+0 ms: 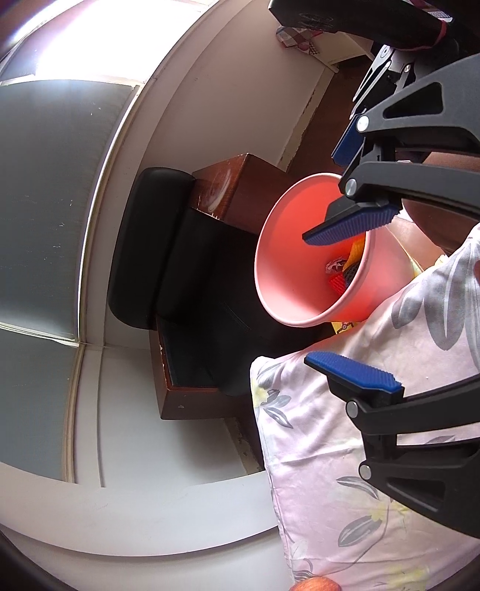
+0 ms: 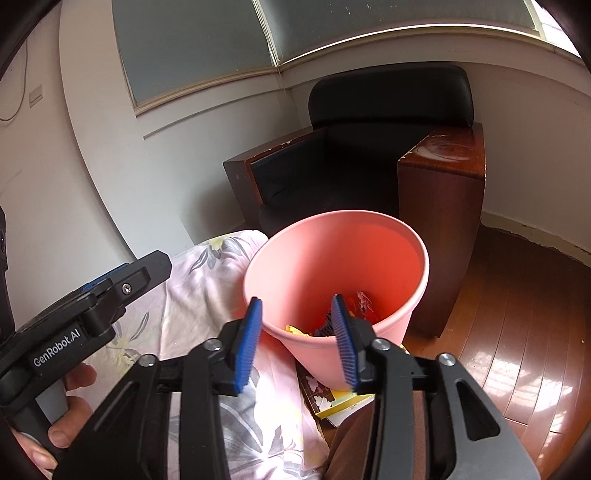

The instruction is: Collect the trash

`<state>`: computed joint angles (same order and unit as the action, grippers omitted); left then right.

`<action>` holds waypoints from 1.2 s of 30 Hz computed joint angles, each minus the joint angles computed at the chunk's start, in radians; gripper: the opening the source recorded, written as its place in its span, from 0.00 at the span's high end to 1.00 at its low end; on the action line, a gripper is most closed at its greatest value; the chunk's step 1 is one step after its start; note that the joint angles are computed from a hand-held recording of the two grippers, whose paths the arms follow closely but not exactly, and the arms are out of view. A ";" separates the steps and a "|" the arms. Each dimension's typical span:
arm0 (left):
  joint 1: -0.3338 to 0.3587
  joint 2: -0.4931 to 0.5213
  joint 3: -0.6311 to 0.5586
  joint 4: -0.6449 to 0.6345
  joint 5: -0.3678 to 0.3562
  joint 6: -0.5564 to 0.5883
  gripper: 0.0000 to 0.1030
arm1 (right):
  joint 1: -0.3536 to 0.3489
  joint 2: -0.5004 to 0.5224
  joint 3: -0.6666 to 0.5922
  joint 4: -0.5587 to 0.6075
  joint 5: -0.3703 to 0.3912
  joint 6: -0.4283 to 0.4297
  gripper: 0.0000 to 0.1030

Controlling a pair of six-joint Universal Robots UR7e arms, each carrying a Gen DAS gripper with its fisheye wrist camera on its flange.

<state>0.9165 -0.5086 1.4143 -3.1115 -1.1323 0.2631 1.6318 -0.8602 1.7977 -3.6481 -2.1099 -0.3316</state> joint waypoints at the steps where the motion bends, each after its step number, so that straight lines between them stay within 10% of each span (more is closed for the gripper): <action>1: -0.001 -0.008 0.014 -0.012 0.003 0.001 0.43 | 0.005 0.001 0.003 -0.010 -0.001 -0.002 0.57; 36: 0.010 -0.124 0.216 -0.115 0.136 -0.062 0.43 | 0.048 0.060 0.007 0.005 -0.002 -0.038 0.57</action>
